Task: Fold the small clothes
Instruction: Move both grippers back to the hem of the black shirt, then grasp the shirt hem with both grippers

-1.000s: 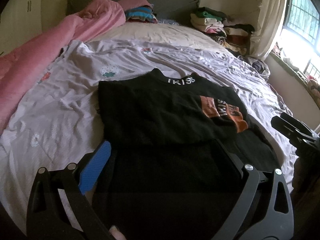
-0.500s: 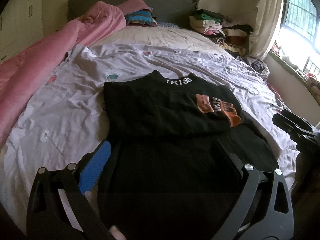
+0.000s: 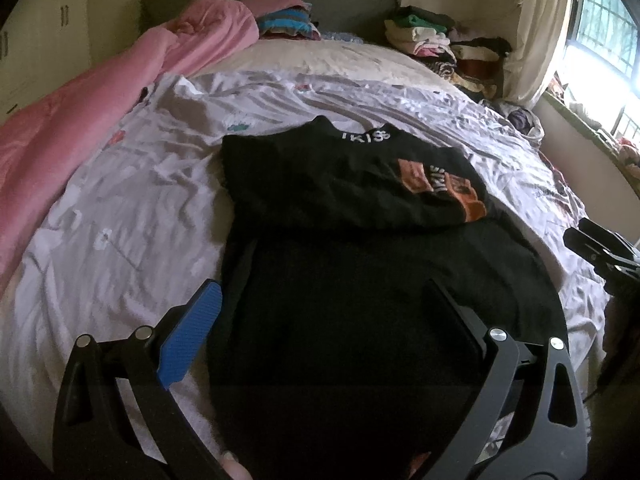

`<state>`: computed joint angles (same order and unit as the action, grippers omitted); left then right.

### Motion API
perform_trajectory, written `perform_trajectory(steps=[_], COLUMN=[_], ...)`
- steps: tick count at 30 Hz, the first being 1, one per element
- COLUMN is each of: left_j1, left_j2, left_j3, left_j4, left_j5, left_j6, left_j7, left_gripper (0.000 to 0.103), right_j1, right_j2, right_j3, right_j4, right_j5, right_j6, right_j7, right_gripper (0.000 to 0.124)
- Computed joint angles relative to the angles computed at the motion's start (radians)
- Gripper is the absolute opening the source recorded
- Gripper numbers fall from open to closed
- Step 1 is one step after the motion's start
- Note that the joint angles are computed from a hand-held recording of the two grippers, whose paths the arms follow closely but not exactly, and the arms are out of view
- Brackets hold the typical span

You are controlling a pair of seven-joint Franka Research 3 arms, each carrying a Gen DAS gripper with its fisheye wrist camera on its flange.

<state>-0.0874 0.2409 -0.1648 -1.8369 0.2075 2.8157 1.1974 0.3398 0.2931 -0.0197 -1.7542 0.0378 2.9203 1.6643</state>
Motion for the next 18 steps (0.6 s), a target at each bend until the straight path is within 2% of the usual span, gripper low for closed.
perform_trajectory(steps=[14,18], left_j1=[0.015,0.038], left_j2=[-0.098,-0.122], left_j3=[0.011,-0.002], left_j4=[-0.162,-0.21], left_j5=[-0.009,-0.086], left_j6=[0.007,0.005], left_j7=[-0.026,0.029], left_gripper=[0.093,0.093], right_j1=[-0.011,-0.015], right_j2=[-0.082,-0.099], right_j3=[0.002,0.004], right_j4=[-0.135,-0.16], right_j5=[-0.037,-0.054], right_j6=[-0.009,-0.014], right_j7=[0.018,0.02], right_gripper=[0.098,0.098])
